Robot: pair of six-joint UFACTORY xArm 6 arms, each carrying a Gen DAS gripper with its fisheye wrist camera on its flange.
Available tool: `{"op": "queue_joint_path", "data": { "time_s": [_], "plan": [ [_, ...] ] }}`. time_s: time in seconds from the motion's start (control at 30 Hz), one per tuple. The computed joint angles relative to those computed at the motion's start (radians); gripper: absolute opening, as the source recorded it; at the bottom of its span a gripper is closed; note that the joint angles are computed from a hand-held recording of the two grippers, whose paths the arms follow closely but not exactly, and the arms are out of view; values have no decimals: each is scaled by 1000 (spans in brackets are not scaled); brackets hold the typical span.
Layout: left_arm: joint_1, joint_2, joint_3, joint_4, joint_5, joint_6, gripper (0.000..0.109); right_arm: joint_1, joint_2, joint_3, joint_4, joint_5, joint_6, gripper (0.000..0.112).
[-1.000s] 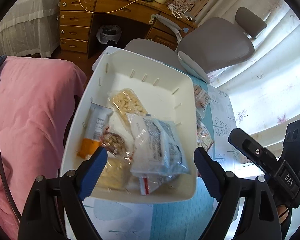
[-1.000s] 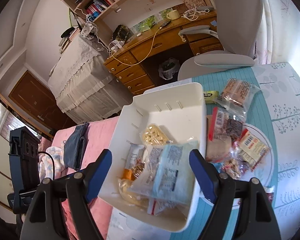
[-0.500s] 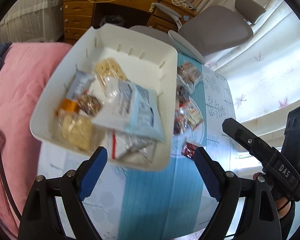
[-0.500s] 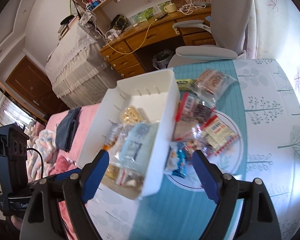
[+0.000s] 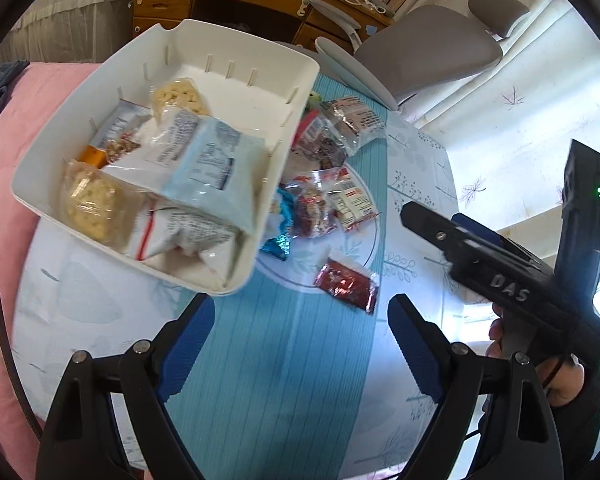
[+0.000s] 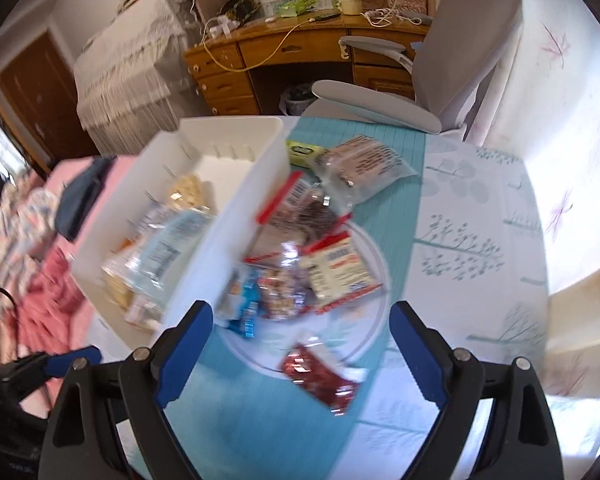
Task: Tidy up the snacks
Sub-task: 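Move both tools back toward the snack pile on the placemat, then grasp the clear nut-mix bag with left tool while right tool grasps the brown star-print packet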
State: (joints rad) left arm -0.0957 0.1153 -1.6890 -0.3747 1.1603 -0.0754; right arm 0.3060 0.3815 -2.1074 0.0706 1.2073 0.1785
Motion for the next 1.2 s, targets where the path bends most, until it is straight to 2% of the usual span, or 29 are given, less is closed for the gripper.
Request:
{"op": "queue_joint_path", "data": {
  "time_s": [0.23, 0.4, 0.57, 0.9, 1.0, 1.2],
  "plan": [
    [-68, 6, 75, 38, -175, -121, 87, -33, -20, 84, -44, -36, -122, 91],
    [-101, 60, 34, 68, -198, -184, 87, -76, -58, 180, 20, -61, -209, 91],
    [-124, 136, -50, 104, -166, -230, 87, -101, -131, 321, 75, -135, -322, 91],
    [-155, 354, -354, 202, 17, -344, 86, -91, -295, 635, 162, -338, -567, 90],
    [-164, 424, -450, 229, 68, -386, 83, -77, -318, 688, 202, -373, -676, 89],
    [-180, 535, -600, 304, 143, -446, 76, -51, -309, 725, 262, -406, -782, 83]
  ]
}}
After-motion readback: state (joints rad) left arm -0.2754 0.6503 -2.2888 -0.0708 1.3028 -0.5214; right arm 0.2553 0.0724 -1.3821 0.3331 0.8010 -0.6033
